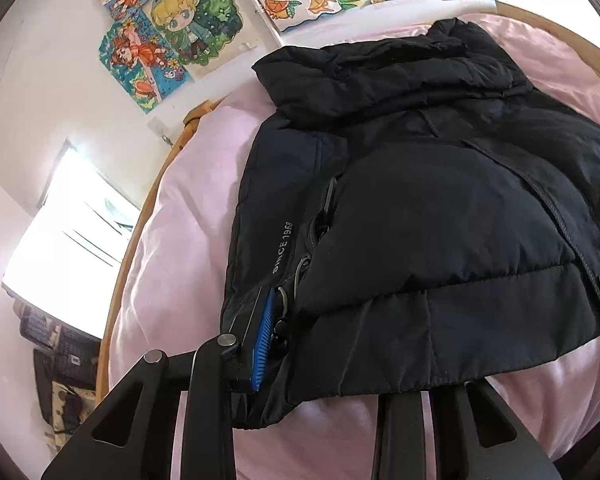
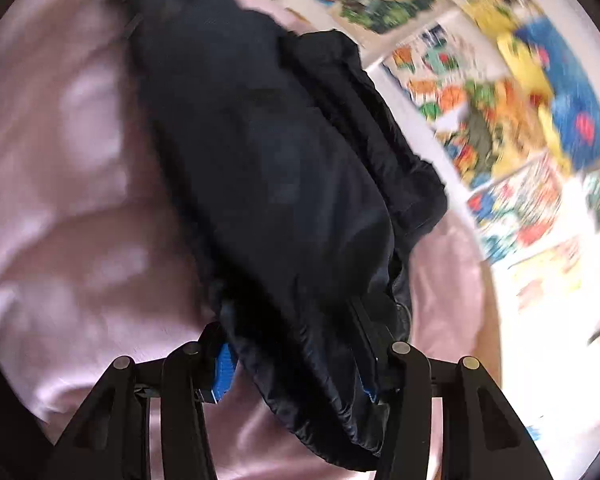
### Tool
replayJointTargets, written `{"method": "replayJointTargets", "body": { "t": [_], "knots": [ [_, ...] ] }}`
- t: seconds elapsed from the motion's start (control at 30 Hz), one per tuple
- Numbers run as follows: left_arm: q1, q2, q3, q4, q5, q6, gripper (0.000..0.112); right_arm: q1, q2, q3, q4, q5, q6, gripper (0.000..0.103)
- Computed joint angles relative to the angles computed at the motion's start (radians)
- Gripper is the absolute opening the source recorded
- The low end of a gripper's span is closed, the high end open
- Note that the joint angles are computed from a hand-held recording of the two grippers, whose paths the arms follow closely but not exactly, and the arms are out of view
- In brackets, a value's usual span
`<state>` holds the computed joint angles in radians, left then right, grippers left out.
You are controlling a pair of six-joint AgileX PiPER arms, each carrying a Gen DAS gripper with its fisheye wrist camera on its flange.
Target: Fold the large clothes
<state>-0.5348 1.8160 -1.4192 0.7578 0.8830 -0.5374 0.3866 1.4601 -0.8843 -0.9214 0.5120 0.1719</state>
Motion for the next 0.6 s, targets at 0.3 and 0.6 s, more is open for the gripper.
{"method": "replayJointTargets", "body": {
  "t": [0.3, 0.6],
  "knots": [
    [-0.087, -0.089, 0.126, 0.120, -0.033, -0.042, 0.008, -0.080, -0.040, -0.157, 0.263, 0.053, -0.064, 0.012],
    [-0.143, -0.295, 0.193, 0.005, -0.006, 0.093, 0.007, -0.139, -0.162, -0.301, 0.537, 0.257, -0.205, 0.009]
  ]
}}
